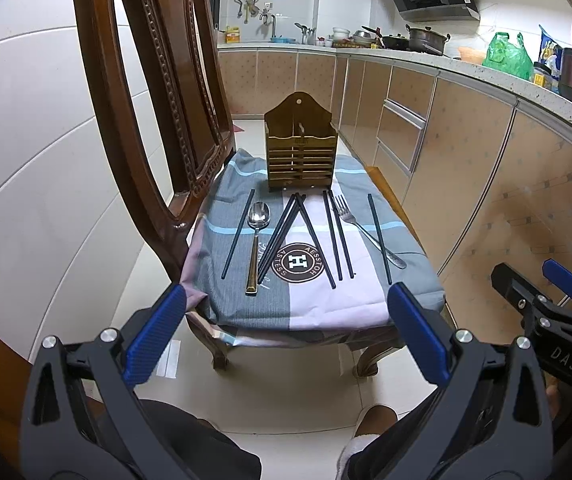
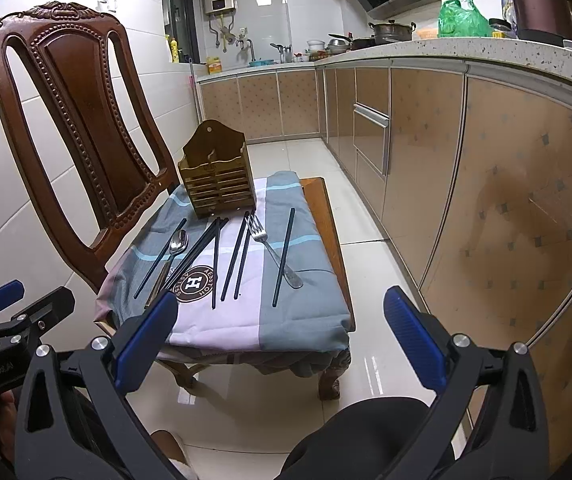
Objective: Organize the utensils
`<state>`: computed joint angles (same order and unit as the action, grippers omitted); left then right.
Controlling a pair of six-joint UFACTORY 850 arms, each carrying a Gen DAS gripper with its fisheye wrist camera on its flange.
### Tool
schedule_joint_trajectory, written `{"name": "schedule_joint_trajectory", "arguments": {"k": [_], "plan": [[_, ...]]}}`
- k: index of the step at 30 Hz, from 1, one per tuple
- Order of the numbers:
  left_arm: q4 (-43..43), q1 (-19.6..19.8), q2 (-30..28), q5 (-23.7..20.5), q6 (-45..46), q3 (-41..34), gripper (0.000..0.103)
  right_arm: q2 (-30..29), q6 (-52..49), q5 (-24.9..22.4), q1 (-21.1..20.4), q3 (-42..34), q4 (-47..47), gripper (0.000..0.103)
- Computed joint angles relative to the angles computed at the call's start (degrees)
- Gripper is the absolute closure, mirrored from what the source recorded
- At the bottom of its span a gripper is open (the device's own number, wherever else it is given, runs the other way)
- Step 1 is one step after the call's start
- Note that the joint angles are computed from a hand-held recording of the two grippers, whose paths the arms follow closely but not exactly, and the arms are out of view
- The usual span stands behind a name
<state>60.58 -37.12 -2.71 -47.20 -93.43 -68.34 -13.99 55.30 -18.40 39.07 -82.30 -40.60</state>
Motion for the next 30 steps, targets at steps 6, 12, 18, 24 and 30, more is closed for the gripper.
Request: {"name": "schedule_joint_trajectory", "arguments": {"k": [6, 12, 18, 24, 30], "plan": [[-0.1, 0.1, 0.1, 0.1, 0.2, 0.1, 0.004, 0.3, 0.4, 0.2, 0.0, 0.3, -0.5, 0.003], [-0.4, 0.0, -0.1, 0.0, 0.3, -0.1, 0.004, 0.3, 1.1, 0.3, 0.1, 0.5, -1.4, 0.003], [-0.4, 0.0, -0.1, 0.0, 0.2, 0.1, 0.004, 0.4, 1.6, 0.3, 0.1, 0.7, -1.8, 0.003], [-0.4, 0.0, 0.0, -0.1, 0.2, 0.2, 0.004, 0.4, 1.4, 0.4, 0.2, 0.7, -1.6, 0.003], [-0.4, 0.0, 0.0, -0.1, 0.2, 0.3, 0.004, 0.5, 1.4, 0.5, 0.3, 0.8, -1.6, 0.003]]}}
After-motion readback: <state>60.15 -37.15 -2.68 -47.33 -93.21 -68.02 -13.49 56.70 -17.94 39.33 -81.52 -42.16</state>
